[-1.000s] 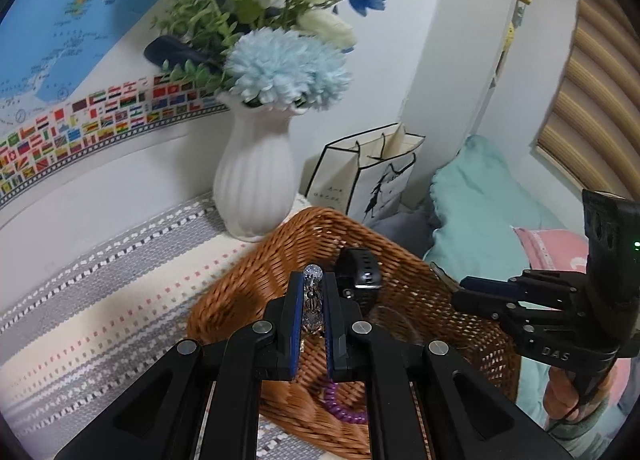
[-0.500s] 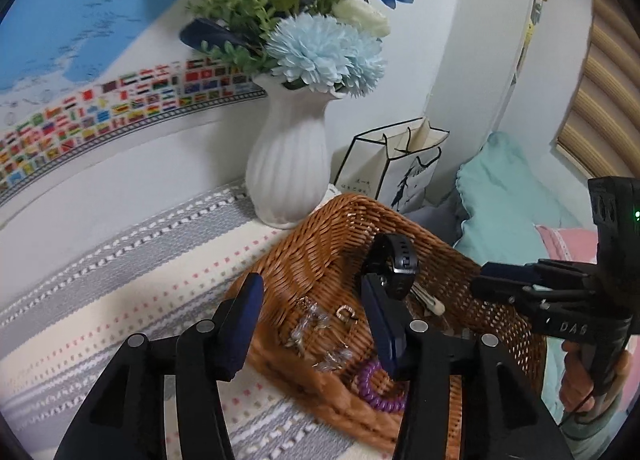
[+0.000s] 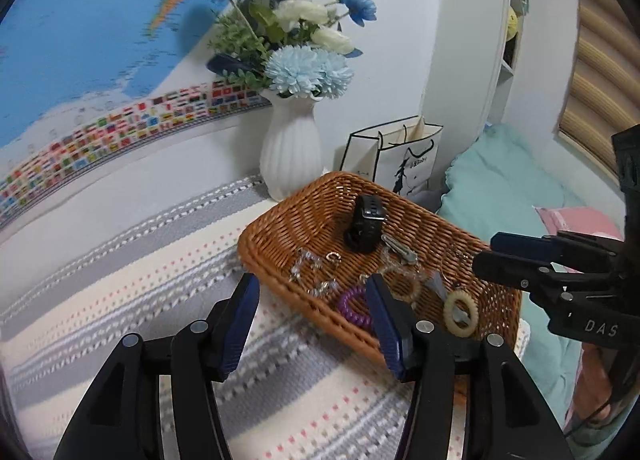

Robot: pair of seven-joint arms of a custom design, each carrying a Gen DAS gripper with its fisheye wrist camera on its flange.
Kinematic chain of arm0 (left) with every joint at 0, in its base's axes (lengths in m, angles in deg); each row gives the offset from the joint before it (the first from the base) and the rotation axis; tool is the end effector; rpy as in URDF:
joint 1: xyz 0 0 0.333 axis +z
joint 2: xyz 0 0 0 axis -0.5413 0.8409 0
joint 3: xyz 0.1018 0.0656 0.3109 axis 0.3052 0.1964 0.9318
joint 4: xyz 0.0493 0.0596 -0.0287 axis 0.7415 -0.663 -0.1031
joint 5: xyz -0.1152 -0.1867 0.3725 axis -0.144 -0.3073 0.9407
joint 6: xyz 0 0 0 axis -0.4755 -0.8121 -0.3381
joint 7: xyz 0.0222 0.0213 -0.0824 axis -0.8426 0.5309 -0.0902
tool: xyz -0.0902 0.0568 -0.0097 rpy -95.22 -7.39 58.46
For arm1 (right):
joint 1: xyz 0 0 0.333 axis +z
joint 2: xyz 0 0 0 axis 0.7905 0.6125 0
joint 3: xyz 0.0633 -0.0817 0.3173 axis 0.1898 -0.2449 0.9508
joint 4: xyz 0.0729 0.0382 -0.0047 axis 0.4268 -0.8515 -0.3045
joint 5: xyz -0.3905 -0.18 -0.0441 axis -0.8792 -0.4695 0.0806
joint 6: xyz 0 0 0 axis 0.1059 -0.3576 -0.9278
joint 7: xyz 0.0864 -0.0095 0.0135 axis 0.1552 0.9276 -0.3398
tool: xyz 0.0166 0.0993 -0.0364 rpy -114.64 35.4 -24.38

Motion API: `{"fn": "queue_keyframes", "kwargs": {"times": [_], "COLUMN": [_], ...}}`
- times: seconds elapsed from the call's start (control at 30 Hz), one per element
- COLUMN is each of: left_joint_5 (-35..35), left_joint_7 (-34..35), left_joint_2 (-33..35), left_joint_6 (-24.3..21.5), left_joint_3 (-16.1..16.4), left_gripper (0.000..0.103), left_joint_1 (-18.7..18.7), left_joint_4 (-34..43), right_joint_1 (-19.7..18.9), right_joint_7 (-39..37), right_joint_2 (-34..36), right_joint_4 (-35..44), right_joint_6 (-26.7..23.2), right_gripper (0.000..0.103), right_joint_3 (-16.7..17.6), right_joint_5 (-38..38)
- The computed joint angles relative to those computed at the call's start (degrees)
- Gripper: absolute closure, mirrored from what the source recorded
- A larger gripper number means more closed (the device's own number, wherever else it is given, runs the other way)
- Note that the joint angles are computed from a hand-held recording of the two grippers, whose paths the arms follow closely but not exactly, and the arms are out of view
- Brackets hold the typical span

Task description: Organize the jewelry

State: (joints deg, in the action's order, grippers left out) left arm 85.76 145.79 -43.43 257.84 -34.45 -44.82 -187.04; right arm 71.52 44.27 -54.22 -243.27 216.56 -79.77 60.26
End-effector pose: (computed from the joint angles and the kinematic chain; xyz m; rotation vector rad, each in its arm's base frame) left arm 0.4112 -0.2585 0.4807 -1.4746 2.0352 -0.9748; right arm 0.3996 0.1273 0.5064 -1.8275 1.5548 -0.4468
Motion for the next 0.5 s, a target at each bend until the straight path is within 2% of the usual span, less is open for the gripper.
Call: {"fn": "queue_keyframes", "kwargs": {"times": [0.03, 0.07, 0.13, 0.2, 0.23, 0.33, 0.4, 0.5], "left_joint_5": [1.0, 2.3, 4.1, 5.3, 6.0, 8.1, 9.1, 10.4], "left_joint_7": [-1.9, -4.4, -7.8, -10.7, -13.0, -20.3, -23.2, -26.0], "left_joint_2": [-1.4, -3.5, -6.7, -9.9, -12.2, -18.3, -19.9, -21.0], "left_joint_6": [-0.2, -0.7, -0.7, -0.3, -0.5, -1.5, -2.0, -2.6], "left_joint_3": [-2.3, -5.1, -7.8, -9.9, -12.2, -18.7, -19.8, -20.1], "left_gripper": [0.044, 0.043, 0.04, 0.037, 0.036, 0.035, 0.035, 0.035], "left_joint_1": [2.2, 4.7, 7.2, 8.9, 10.8, 16.0, 16.4, 16.2], "left_joint_4": [-0.8, -1.7, -3.6, -5.8, -7.2, -10.4, -11.8, -13.2], "right_joint_1": [-2.8, -4.4, -7.5, -8.4, -9.0, -11.0, -12.1, -12.1], "right_joint_7": [2.5, 4.3, 8.7, 11.9, 13.6, 18.4, 21.5, 24.7], "right_joint_2": [-1.2, -2.1, -5.1, -7.4, -8.7, -11.5, -13.2, -14.3], "right_joint_4": [-0.7, -1.2, -3.1, -4.7, -5.7, -7.4, -8.4, -9.2], "right_joint_6": [0.0, 0.0, 0.2, 0.8, 1.0, 0.4, -0.2, -1.2], "right_gripper": [0.059, 0.059, 0.058, 0.053, 0.049, 0.048, 0.048, 0.048], "right_joint_3": [3.3, 5.2, 9.3, 11.0, 12.1, 15.1, 17.0, 17.6], "right_joint_5": [-1.8, -3.2, -6.4, -8.4, -9.4, -12.5, -14.4, -16.5]}}
